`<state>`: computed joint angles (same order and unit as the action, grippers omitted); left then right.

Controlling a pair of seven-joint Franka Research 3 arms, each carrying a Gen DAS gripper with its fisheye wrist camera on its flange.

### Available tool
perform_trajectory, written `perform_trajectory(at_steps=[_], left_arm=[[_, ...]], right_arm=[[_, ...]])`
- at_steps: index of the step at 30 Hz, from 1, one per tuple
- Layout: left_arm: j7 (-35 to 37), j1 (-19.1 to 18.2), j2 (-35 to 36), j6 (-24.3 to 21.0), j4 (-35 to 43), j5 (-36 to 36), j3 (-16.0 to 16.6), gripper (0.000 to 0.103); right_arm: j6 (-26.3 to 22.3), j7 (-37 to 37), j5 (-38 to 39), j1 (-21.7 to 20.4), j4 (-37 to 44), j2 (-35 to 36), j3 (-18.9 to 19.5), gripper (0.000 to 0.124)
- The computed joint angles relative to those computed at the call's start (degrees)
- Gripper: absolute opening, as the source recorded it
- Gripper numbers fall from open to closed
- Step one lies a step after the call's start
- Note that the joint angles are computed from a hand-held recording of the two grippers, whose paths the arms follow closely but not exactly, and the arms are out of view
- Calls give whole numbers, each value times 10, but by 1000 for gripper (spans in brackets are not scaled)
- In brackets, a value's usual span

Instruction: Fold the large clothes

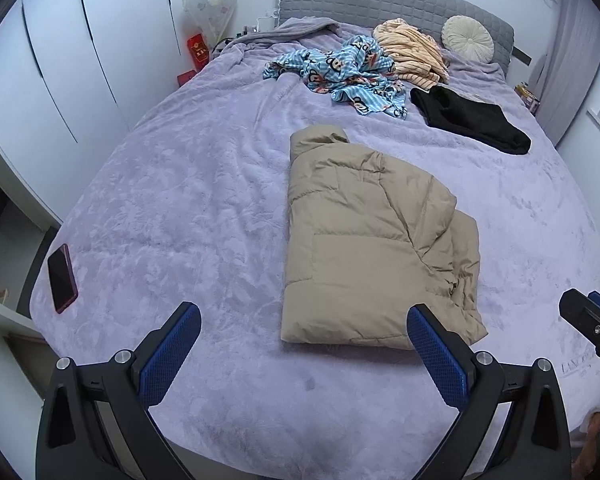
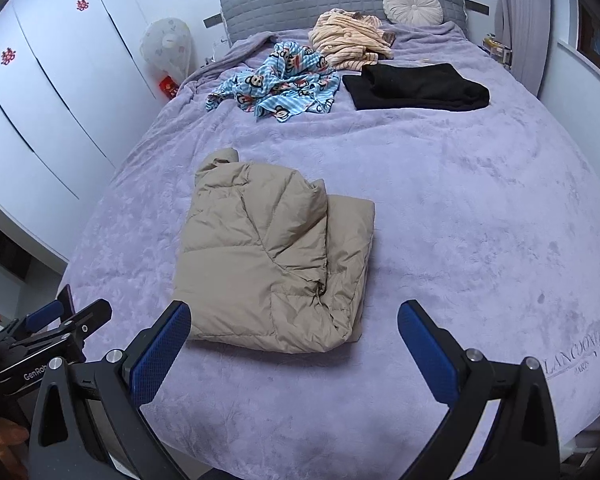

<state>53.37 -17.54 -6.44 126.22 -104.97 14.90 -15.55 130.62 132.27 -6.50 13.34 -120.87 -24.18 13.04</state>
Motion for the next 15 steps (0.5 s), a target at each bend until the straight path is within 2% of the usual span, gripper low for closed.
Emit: perform_trajectory(at_steps=[4,15], left_arm=[[33,5,-1,-4,10,-4,7,103],[72,18,2,-8,23,-16,15,103]], right_arm=[[-2,31,-23,-8,13,9,15,103],[-27,91,-71,5,64,47,23,103]])
